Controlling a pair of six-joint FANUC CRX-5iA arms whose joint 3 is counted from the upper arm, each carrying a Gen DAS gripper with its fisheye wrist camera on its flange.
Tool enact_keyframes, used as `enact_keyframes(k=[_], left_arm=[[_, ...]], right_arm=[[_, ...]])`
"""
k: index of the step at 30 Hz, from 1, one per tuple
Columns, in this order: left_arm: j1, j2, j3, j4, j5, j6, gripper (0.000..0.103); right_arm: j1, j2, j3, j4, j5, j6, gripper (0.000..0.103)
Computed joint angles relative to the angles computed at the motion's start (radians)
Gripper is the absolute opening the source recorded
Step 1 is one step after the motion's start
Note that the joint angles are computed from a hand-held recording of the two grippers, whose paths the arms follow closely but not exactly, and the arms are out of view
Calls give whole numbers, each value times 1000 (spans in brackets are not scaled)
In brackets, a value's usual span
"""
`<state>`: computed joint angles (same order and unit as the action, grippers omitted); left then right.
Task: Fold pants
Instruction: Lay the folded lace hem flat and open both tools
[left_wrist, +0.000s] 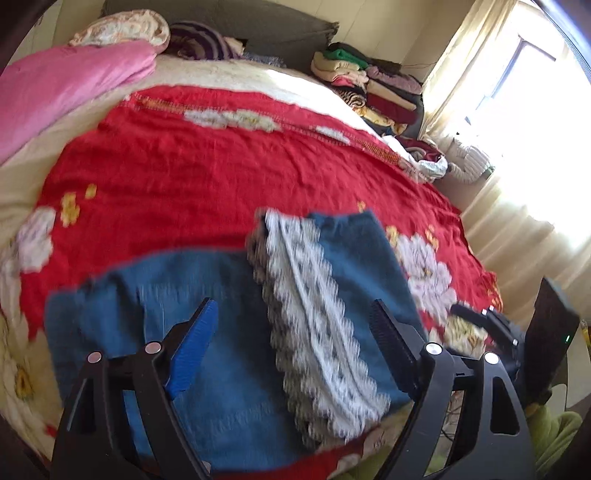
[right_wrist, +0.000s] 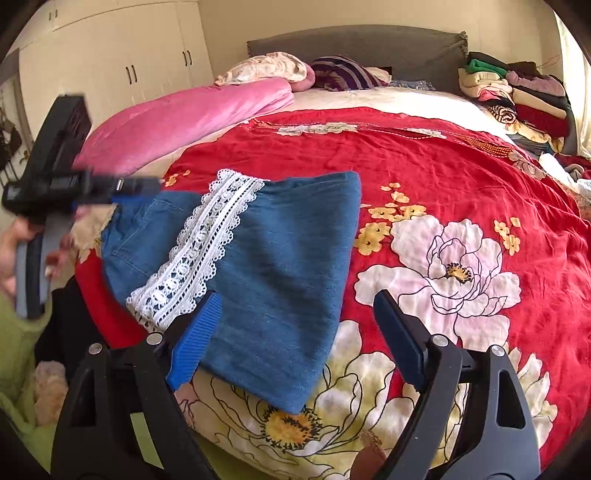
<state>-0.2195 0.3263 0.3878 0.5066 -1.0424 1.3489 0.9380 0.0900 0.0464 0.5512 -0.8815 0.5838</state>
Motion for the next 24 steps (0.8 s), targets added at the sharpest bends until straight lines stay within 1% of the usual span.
enact_keyframes(k=[3, 5, 7, 10, 11, 12, 13, 14, 15, 17, 19, 22, 24], left_arm=[[-4, -39, -92, 6, -1, 8, 82], [-4, -50, -130, 11, -1, 26, 82], [-10, -55, -151, 3, 4, 43, 82], [-33, -53, -130, -67, 7, 72, 80], [-45, -52, -118, -103, 7, 91, 69], [-50, -49, -111, -111, 0, 93, 51], [-55, -44, -105, -113, -11, 88, 43], [-64, -43, -97, -136, -19, 87, 32], [-68, -43, -95, -139, -26, 69, 17], [-77, -50, -86, -174, -30, 60, 15], [-81, -57, -81, -201, -36, 55, 15], [-77, -61, -97, -195, -39, 55, 15], [-73, -64, -105, -189, -35, 52, 17]], right_arm=[[3, 7, 3, -21, -5, 29, 79], [8, 13, 6, -35, -15, 55, 79], [12, 16, 6, -54, -15, 73, 79], [15, 15, 3, -73, -9, 94, 79], [16, 16, 3, -76, -6, 102, 78], [16, 16, 3, -77, -5, 105, 77], [13, 16, 5, -84, 2, 112, 73], [12, 16, 7, -93, 6, 120, 68], [10, 19, 13, -106, 9, 134, 65], [9, 23, 21, -130, 14, 169, 62], [12, 33, 30, -147, -1, 202, 59], [13, 53, 46, -173, -40, 220, 58], [14, 52, 38, -169, -33, 208, 58]])
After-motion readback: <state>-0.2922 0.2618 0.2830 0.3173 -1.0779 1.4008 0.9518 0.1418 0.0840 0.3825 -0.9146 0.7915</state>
